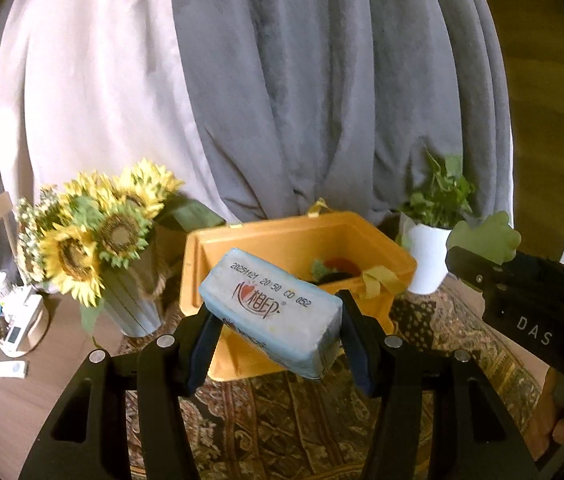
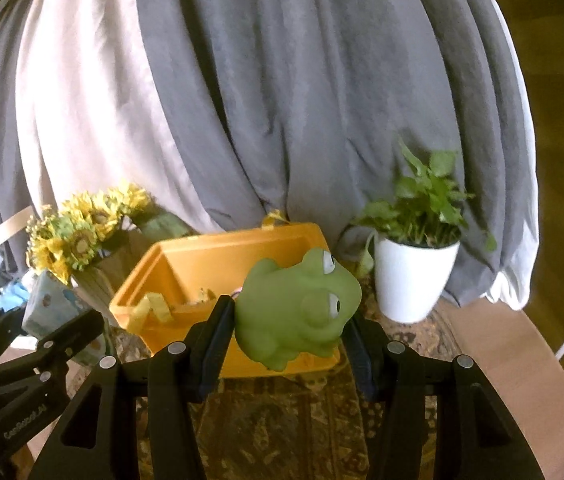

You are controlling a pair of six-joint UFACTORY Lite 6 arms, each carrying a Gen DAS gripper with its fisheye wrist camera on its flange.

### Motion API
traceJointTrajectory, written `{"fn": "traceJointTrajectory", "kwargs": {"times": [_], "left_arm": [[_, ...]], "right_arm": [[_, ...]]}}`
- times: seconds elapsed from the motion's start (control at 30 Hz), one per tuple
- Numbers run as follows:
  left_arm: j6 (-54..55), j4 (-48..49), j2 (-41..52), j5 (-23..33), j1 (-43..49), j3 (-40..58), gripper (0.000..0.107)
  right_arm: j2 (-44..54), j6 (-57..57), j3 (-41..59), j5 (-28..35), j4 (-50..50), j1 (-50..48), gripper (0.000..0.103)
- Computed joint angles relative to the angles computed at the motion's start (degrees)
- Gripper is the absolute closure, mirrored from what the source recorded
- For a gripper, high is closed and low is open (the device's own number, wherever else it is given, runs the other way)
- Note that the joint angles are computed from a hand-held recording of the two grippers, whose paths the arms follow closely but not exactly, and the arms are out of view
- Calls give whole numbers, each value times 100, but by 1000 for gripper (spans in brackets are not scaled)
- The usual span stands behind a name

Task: Organize soft objects
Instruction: 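Lift the tissue pack with the left tool while the right tool lifts the frog over the crate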

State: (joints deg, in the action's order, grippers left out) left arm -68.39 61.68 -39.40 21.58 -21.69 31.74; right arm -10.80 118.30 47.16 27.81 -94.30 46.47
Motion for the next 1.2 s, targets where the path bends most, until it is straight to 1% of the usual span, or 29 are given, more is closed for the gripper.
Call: {"fn": "traceJointTrajectory", "kwargs": {"times": [0.23,0.67,0.8,0.97,1.07,1.2], "left_arm": [[399,-220,109,-206,417,302,51],[-156,516,786,-712,1003,862,51],[-593,1047,1167,-936,1212,1108,51],[-1518,2058,1792,-1231,1515,1504,51],[-2314,2865,2211,-1299,1649,1763,51],[-3016,3550,2820,-1381,1810,2135,51]], "right_arm": [[334,32,483,-49,-213,-27,49],[1056,-24,1452,-398,-590,-344,49],[1365,43,1784,-565,-783,-493,49],[1919,173,2335,-813,-1067,-715,49],[2379,57,2819,-1080,-1037,-886,49],[3054,-333,3541,-1466,-734,-1121,49]]}}
